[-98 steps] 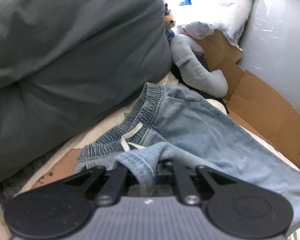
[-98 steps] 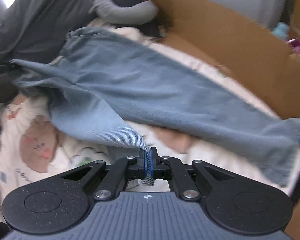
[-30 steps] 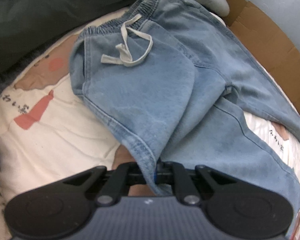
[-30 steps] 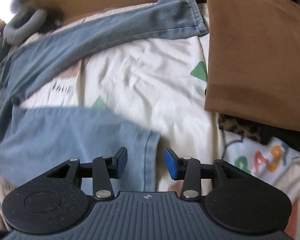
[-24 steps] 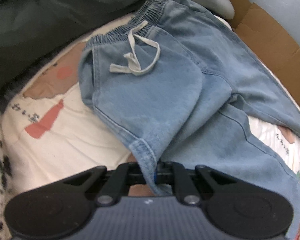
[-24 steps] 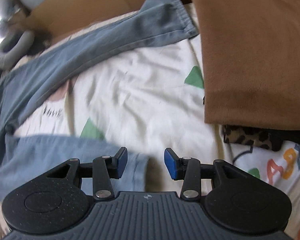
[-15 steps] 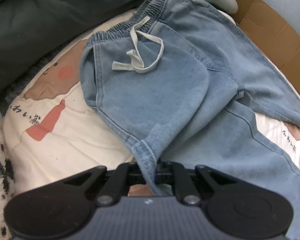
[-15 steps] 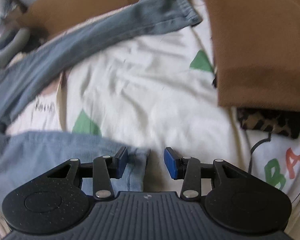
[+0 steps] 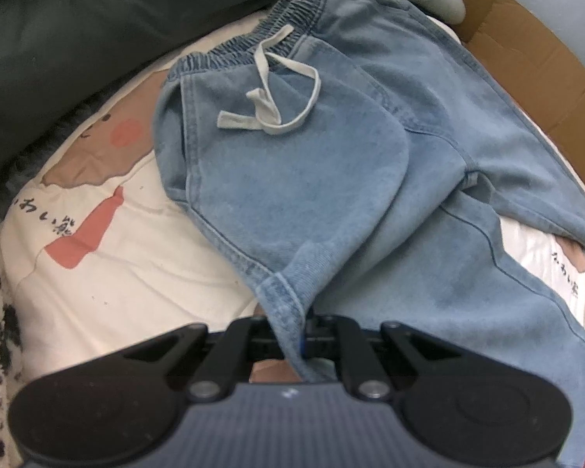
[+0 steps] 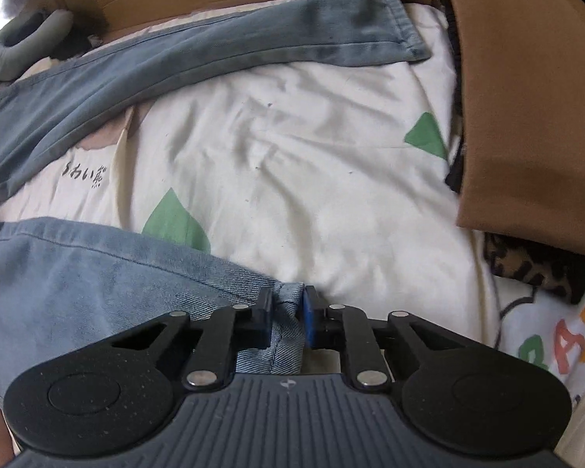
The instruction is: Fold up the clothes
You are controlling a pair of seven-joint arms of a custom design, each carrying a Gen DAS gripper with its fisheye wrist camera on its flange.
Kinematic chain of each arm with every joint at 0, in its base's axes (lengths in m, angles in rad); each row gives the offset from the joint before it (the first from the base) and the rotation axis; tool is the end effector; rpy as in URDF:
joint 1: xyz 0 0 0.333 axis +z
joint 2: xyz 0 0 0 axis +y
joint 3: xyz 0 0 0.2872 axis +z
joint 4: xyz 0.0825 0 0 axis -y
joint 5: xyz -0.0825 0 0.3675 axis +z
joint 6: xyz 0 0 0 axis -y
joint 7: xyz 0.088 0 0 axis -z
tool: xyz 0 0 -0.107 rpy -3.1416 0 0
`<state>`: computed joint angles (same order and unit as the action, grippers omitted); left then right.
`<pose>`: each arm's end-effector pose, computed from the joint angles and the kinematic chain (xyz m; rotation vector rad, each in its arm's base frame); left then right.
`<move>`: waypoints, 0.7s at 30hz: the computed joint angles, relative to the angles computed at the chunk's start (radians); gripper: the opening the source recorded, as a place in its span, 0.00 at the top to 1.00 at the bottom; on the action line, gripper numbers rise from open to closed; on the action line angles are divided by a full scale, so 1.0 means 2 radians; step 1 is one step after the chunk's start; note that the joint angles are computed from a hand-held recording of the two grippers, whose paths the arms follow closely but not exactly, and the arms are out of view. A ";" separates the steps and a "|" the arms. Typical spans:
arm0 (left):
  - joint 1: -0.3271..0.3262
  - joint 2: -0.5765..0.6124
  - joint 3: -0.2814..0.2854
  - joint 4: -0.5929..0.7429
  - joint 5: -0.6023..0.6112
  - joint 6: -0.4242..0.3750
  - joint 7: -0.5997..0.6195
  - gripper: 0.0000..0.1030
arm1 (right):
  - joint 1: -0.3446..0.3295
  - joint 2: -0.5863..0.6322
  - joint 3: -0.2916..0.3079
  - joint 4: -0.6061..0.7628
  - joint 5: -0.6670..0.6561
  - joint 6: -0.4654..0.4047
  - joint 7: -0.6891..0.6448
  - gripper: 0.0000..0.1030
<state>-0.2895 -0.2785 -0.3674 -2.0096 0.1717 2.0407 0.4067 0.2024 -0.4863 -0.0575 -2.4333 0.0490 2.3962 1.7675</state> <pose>0.3891 -0.3098 0.5713 -2.4395 1.5308 -0.4630 0.4323 0.0616 0.5087 -1.8469 2.0003 -0.2800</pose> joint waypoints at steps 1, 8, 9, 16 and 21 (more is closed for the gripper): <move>0.000 -0.001 -0.001 0.000 0.001 0.001 0.000 0.95 | -0.003 -0.004 0.005 0.001 -0.009 -0.002 0.001 0.88; -0.004 -0.003 -0.004 -0.006 -0.007 0.014 -0.017 0.96 | -0.017 -0.021 0.011 0.012 -0.043 -0.012 0.023 0.89; -0.005 -0.003 -0.004 -0.006 -0.009 0.016 -0.017 0.96 | -0.018 -0.024 0.012 0.011 -0.048 -0.012 0.024 0.89; -0.015 0.001 -0.005 -0.014 -0.038 0.053 -0.024 0.95 | -0.043 -0.032 0.018 0.013 -0.091 -0.022 0.059 0.90; -0.023 0.021 -0.004 -0.011 -0.051 0.084 -0.018 0.95 | -0.065 -0.032 0.021 0.019 -0.127 -0.025 0.088 0.90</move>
<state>-0.3363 -0.2373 -0.3761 -2.0309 0.0694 2.2087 0.3705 0.0725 -0.5509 -0.0155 -2.3948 -0.2057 2.3457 1.9436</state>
